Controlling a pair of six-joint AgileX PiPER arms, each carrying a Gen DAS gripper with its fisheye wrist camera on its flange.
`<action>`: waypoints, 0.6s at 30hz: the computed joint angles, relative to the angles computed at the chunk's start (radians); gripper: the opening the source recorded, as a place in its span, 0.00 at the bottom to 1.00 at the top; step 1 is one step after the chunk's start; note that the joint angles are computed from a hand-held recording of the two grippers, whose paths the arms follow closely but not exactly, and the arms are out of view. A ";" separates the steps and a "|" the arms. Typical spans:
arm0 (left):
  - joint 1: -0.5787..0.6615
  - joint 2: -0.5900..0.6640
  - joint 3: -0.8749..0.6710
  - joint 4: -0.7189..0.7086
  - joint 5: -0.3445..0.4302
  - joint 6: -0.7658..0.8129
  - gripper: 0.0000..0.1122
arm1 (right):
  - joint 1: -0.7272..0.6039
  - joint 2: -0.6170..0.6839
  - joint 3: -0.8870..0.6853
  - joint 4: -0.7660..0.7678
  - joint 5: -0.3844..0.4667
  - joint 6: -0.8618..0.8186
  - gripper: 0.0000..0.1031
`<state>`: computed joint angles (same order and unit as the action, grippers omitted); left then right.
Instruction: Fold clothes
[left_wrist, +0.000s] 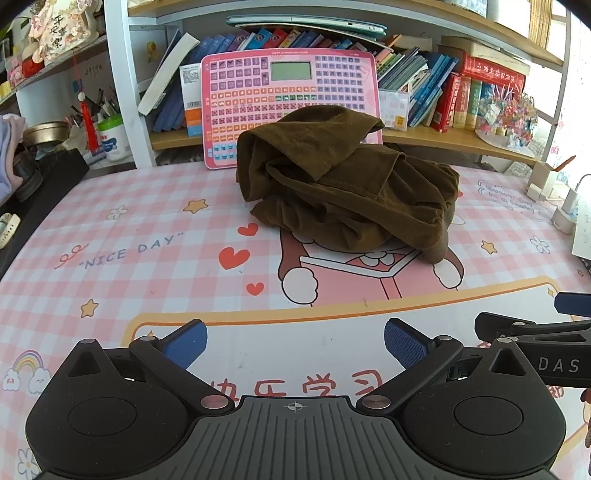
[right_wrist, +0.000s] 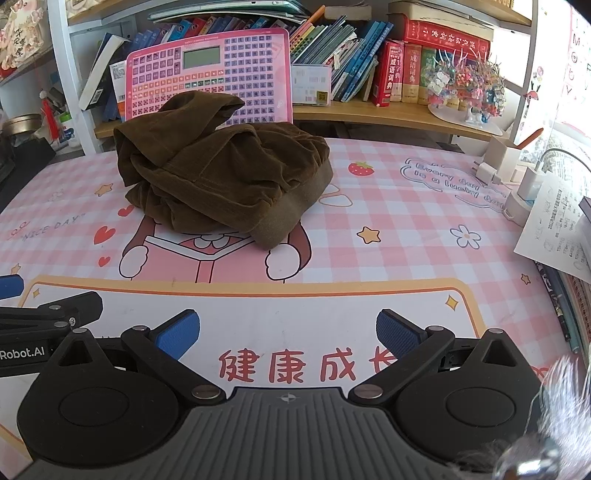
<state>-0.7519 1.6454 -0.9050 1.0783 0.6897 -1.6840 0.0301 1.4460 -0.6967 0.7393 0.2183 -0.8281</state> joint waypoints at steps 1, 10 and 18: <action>-0.001 0.001 0.000 -0.002 0.002 0.000 0.92 | -0.001 0.001 -0.001 0.000 0.002 -0.001 1.00; -0.009 0.015 -0.019 -0.042 0.020 0.018 0.92 | -0.021 0.019 -0.013 0.036 0.030 -0.055 1.00; -0.021 0.030 -0.052 -0.102 0.057 0.053 0.92 | -0.048 0.037 -0.022 0.073 0.066 -0.115 1.00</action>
<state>-0.7734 1.6752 -0.9567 0.9761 0.7469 -1.6312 -0.0180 1.4832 -0.7190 0.8126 0.2843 -0.9430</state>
